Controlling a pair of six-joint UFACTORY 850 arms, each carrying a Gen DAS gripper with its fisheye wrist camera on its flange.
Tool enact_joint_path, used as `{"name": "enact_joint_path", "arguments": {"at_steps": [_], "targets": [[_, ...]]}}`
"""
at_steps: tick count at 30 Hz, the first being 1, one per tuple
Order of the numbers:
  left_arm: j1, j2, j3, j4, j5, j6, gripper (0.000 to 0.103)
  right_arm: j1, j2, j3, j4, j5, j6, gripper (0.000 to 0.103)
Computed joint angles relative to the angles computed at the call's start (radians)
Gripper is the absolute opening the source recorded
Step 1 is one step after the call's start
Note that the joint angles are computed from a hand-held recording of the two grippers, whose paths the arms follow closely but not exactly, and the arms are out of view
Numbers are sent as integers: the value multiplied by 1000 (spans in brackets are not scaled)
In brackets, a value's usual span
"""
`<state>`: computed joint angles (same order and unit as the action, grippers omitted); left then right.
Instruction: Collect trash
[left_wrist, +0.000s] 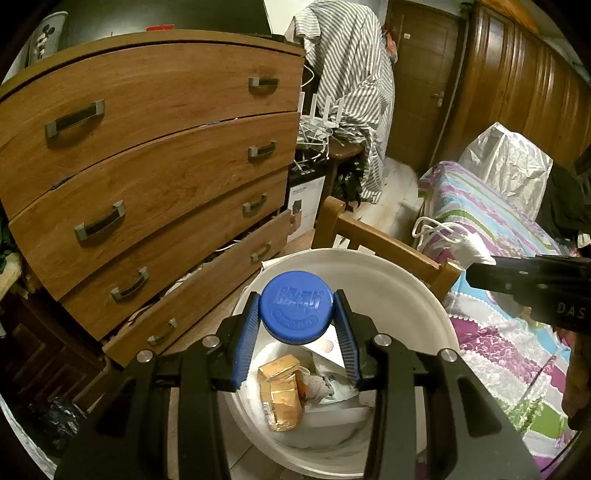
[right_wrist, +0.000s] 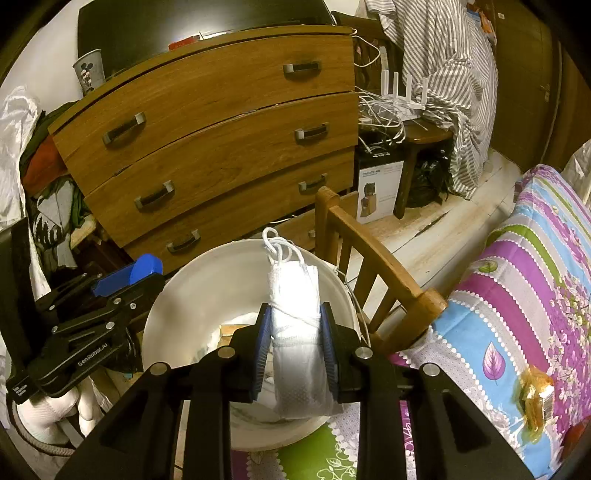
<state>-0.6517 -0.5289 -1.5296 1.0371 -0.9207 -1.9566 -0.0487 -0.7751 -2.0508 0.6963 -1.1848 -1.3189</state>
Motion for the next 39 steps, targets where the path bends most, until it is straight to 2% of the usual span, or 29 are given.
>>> {"name": "enact_joint_path", "arguments": {"at_steps": [3, 4, 5, 6, 7, 12, 15, 17, 19, 21, 23, 29, 39], "targets": [[4, -2, 0, -4, 3, 5, 39, 3, -4, -4, -3, -3, -3, 28], [6, -5, -3, -14, 2, 13, 44, 4, -3, 1, -1, -4, -5, 31], [9, -7, -3, -20, 2, 14, 51, 4, -6, -4, 4, -7, -2, 41], [8, -7, -2, -20, -4, 9, 62, 2, -4, 2, 9, -5, -5, 46], [7, -8, -1, -20, -9, 3, 64, 0, -5, 2, 13, -7, -4, 49], [8, -2, 14, -24, -8, -9, 65, -12, -5, 10, 30, -9, -17, 49], [-3, 8, 23, -10, -22, -28, 68, -35, 18, 46, 88, -25, -64, 49], [-23, 18, 31, 18, -47, -52, 75, -65, 64, 116, 163, -25, -141, 60], [-56, 22, 30, 43, -104, -81, 90, -98, 113, 194, 229, -31, -225, 70], [-87, 22, 26, 68, -154, -112, 97, -131, 161, 270, 277, -32, -313, 74], [-119, 18, 20, 82, -212, -146, 97, -168, 207, 347, 315, -33, -397, 78], [-161, -4, -19, 55, -258, -162, 97, -257, 276, 463, 347, -66, -497, 82], [-239, -23, -50, 33, -292, -188, 97, -338, 295, 476, 371, -130, -520, 83]]}}
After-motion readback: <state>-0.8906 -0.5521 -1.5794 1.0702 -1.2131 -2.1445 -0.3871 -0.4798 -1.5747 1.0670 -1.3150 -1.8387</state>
